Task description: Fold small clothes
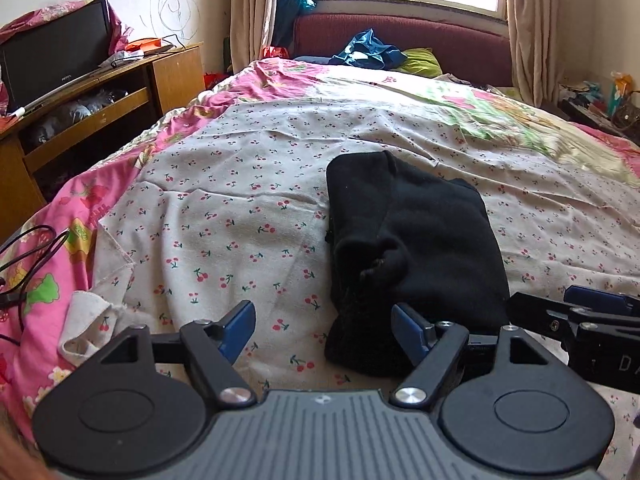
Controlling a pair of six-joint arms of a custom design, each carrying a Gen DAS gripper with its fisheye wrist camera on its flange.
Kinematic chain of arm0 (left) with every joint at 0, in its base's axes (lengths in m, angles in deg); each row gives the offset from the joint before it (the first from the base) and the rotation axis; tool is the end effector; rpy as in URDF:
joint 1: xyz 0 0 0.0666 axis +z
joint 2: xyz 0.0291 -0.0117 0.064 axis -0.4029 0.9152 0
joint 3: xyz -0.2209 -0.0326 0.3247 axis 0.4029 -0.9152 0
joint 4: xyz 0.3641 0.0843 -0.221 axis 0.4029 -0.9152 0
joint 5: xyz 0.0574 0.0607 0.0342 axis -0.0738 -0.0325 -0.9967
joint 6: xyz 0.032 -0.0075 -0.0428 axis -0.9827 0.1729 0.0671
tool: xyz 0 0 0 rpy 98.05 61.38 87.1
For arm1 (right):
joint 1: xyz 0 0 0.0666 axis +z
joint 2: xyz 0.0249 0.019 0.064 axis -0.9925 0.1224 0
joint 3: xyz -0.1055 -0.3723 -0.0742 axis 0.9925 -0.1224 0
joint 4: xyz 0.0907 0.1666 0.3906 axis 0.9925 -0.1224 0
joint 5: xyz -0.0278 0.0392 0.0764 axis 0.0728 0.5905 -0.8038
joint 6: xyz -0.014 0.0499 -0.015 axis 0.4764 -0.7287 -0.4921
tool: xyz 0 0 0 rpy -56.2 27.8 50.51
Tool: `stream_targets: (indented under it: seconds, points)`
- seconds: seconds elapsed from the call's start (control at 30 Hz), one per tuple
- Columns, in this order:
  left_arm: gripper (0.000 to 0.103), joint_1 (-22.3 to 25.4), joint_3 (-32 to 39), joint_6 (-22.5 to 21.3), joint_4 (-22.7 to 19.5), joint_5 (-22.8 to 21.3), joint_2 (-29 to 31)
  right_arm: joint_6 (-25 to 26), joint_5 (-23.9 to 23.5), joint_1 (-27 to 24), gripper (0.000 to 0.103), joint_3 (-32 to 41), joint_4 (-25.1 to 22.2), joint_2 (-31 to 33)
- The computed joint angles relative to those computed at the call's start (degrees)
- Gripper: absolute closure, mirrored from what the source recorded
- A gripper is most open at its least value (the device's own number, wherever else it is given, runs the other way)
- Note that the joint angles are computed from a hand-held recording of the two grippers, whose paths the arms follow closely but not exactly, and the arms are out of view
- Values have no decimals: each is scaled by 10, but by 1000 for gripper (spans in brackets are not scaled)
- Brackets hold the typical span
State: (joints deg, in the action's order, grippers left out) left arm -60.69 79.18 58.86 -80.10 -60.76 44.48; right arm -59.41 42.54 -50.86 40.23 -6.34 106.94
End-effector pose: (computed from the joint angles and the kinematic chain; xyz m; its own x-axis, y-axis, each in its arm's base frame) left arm 0.4821 -0.3426 0.4593 -0.6821 -0.0085 -0.7312 -0.0209 0.9998 0.0079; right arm 0.4931 0.3027 0.4452 -0.6358 0.0834 -0.7674 -0.1807 0.9505 0.2530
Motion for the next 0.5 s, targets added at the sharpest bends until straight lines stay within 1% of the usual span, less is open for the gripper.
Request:
stream_targets:
  seconds: [0.1,0.3,0.43,0.5]
  points:
    - [14,-17,-5,3,-18,-19,-4,-11,1,5,28,-19,4,-17]
    - [10,-40,-23,27,-22,-24,-21,-28,8,9,28,-60,13,-53]
    - [7,-54,-27,38,-29,-51,-23,-34,12,10,28,-88,20,-75]
    - [5,-57,-30,46,-29,-54,-25,-36,12,11,28,-98,22,-83]
